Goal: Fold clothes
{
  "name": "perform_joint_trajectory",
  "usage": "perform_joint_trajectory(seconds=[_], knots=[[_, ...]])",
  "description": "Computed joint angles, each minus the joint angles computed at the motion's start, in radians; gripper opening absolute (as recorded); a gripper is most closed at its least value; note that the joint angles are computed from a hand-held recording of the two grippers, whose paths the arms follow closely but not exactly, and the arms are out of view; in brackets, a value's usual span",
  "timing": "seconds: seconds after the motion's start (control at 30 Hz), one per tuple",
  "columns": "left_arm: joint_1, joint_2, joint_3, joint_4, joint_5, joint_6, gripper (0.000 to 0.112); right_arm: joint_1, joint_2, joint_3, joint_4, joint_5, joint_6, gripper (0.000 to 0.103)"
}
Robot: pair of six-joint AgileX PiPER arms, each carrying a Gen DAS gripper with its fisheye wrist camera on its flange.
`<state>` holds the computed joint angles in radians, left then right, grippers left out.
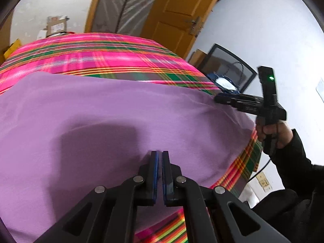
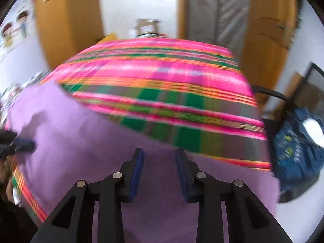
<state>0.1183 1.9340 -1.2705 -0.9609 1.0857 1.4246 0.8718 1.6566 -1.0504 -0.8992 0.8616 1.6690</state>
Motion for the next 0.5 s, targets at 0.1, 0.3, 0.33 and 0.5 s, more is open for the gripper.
perform_joint_trajectory(seconds=[0.1,0.3,0.33,0.5], knots=[[0.013,0.006,-0.02,0.0,-0.006,-0.018,0.002,-0.011,-0.023,0.004,-0.025,-0.077,-0.033,0.035],[0.004,-0.003,-0.024,-0.002,0.012,-0.005,0.002,-0.105,0.078,-0.143,0.134,-0.225,-0.381,0.035],[-0.001,-0.009,-0.018,-0.001,0.013,-0.001,0.002,-0.119,0.108,-0.176,0.178,-0.226,-0.437,0.033],[-0.009,-0.022,0.013,0.002,-0.007,0.023,0.002,-0.173,0.194,-0.269,0.259,-0.146,-0.56,0.009]])
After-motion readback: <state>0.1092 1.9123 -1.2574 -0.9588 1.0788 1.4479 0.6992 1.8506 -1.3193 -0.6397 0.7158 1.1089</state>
